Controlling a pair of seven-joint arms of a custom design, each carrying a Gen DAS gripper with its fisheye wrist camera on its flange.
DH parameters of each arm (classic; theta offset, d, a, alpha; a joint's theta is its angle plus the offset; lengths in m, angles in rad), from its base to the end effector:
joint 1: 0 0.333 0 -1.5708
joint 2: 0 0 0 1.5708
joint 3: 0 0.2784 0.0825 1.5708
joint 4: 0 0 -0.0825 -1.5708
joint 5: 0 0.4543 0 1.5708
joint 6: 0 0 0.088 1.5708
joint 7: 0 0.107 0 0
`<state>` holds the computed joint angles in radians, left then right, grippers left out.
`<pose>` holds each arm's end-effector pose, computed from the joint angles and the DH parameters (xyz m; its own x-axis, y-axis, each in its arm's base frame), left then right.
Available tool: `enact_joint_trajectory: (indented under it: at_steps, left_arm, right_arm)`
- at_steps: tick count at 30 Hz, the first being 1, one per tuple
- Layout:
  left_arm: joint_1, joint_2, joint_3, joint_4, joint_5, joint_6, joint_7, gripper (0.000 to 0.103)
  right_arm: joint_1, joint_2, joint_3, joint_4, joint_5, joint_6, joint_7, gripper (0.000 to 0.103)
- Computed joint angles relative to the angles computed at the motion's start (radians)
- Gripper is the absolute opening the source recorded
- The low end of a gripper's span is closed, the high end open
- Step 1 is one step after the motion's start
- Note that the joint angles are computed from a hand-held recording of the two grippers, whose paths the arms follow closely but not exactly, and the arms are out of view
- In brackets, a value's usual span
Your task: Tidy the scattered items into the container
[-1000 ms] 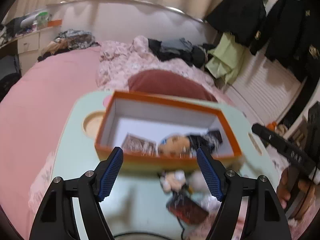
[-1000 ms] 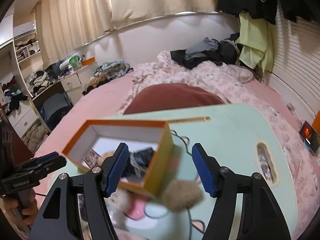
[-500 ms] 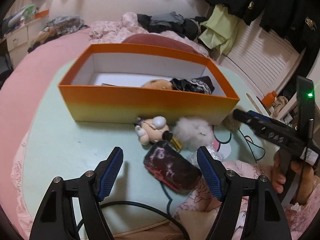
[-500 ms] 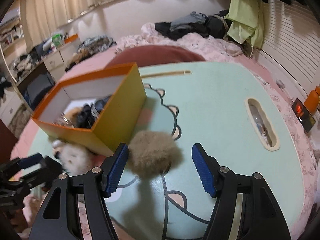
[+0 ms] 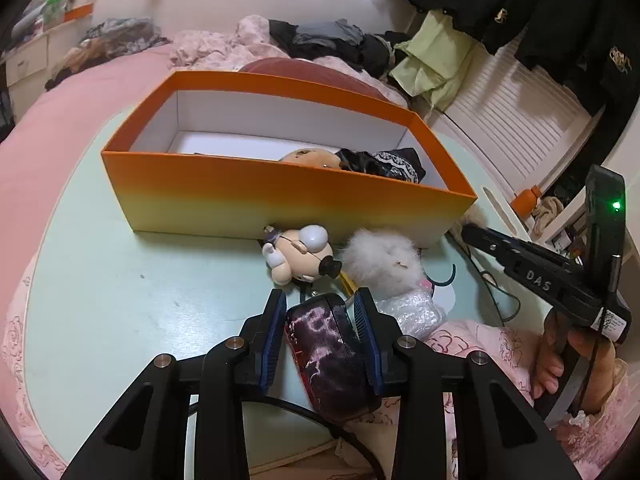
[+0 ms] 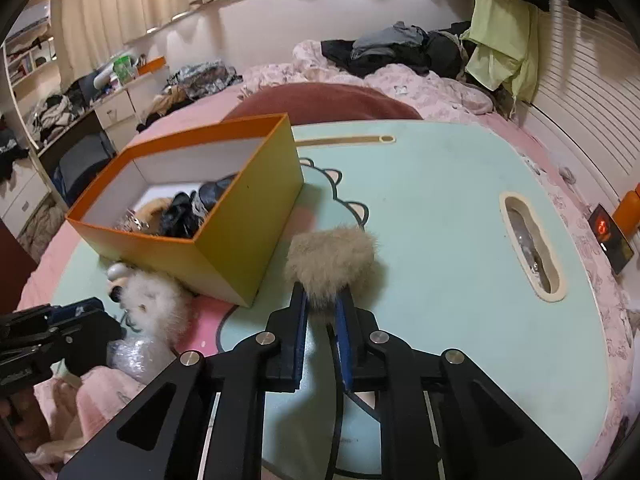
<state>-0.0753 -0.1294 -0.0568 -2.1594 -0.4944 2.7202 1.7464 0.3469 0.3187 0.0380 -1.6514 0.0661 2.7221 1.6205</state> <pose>0.6205 -0.0656 0.4619 -0.0438 -0.9472 0.3178 -0.7772 -0.1676 -0.6066 0.7004 0.2780 0.4529 0.3135 -0.9436 -0.1065 -0.7186 -0.1624 -0.6762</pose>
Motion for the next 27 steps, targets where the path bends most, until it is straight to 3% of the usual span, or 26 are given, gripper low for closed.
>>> enact_joint_trajectory:
  at_steps: [6,11,21,24,26,27]
  left_arm:
    - [-0.006,-0.019,0.01,-0.01,-0.047,0.02,0.037,0.027]
    - [-0.012,-0.042,0.024,-0.007,-0.058,0.028,0.051,0.025]
    - [-0.016,-0.042,0.035,0.036,-0.068,0.066,0.068,0.024]
    - [-0.005,-0.018,0.024,0.089,-0.01,0.089,0.042,0.024]
    - [0.008,0.016,0.016,0.139,0.039,0.1,0.008,0.024]
    - [0.017,0.039,0.011,0.168,0.069,0.103,-0.015,0.024]
  right_arm:
    - [-0.014,-0.046,0.015,-0.034,0.044,0.055,-0.017,0.014]
    - [-0.024,-0.072,0.044,-0.034,0.109,0.104,-0.097,0.007]
    - [-0.003,-0.052,0.055,0.02,0.146,0.125,-0.153,0.006]
    - [0.007,-0.029,0.046,0.06,0.138,0.126,-0.14,0.006]
    - [0.01,-0.015,0.037,0.088,0.126,0.08,-0.129,0.012]
    - [0.019,-0.012,0.024,0.094,0.101,0.052,-0.105,0.029]
